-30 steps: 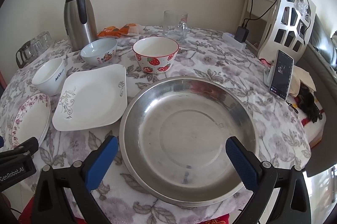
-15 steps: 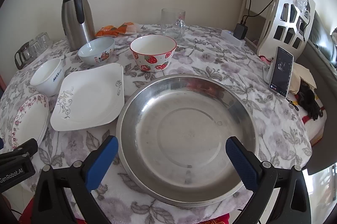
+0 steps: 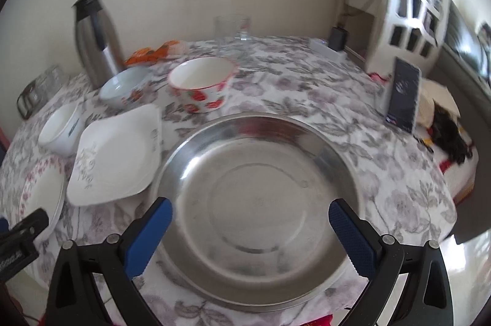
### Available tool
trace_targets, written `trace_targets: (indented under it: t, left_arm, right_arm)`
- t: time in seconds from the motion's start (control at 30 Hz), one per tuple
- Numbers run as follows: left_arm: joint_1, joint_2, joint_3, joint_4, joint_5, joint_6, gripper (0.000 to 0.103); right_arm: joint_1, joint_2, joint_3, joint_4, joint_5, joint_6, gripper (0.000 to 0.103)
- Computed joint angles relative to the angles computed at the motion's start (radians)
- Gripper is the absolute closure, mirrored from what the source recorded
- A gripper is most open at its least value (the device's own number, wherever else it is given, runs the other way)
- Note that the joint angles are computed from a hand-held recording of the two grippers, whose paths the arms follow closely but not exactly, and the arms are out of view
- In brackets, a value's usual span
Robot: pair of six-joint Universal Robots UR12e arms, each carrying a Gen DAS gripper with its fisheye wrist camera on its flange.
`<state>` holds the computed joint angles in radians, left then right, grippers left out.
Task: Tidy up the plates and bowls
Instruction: 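Move both tools to the steel basin rim and close both on it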
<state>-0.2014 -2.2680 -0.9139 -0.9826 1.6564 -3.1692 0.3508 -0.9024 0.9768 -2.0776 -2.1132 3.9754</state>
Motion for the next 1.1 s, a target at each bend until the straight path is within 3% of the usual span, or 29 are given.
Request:
trace_targets:
  t: [0.2,0.3,0.43,0.6,0.77,0.87,1.0,1.07,1.1]
  left_arm:
    - [-0.003,-0.001,0.002,-0.016,-0.207,-0.001,0.0]
    - [-0.011,-0.008,0.011,-0.047,-0.275,-0.003,0.0]
    - [-0.022,-0.017,0.018,-0.063,-0.317,-0.028,0.0]
    - [-0.022,-0.018,-0.012,0.026,-0.396,-0.071,0.0]
    - [-0.027,-0.027,-0.017,0.081,-0.391,-0.074,0.0]
    - [-0.025,-0.044,0.019,-0.008,-0.434,-0.05,0.0]
    - [-0.029,-0.073,0.082,-0.155,-0.429,-0.032,0.0]
    - [-0.027,-0.081,0.094,-0.186,-0.437,-0.035,0.0]
    - [-0.028,-0.082,0.097,-0.194,-0.431,-0.035,0.0]
  right_arm:
    - [-0.037,-0.07,0.126,-0.061,0.025,0.097,0.0]
    - [-0.056,-0.101,0.189,-0.11,0.05,0.129,0.0]
    - [-0.086,-0.139,0.258,-0.139,0.119,0.18,0.0]
    - [-0.103,-0.166,0.312,-0.18,0.132,0.227,0.0]
    - [-0.117,-0.17,0.33,-0.194,0.166,0.256,0.0]
    - [-0.123,-0.164,0.325,-0.171,0.175,0.262,0.0]
    - [-0.125,-0.159,0.322,-0.168,0.188,0.245,0.001]
    - [-0.123,-0.157,0.323,-0.179,0.188,0.235,0.01]
    - [-0.122,-0.157,0.325,-0.189,0.187,0.232,0.02]
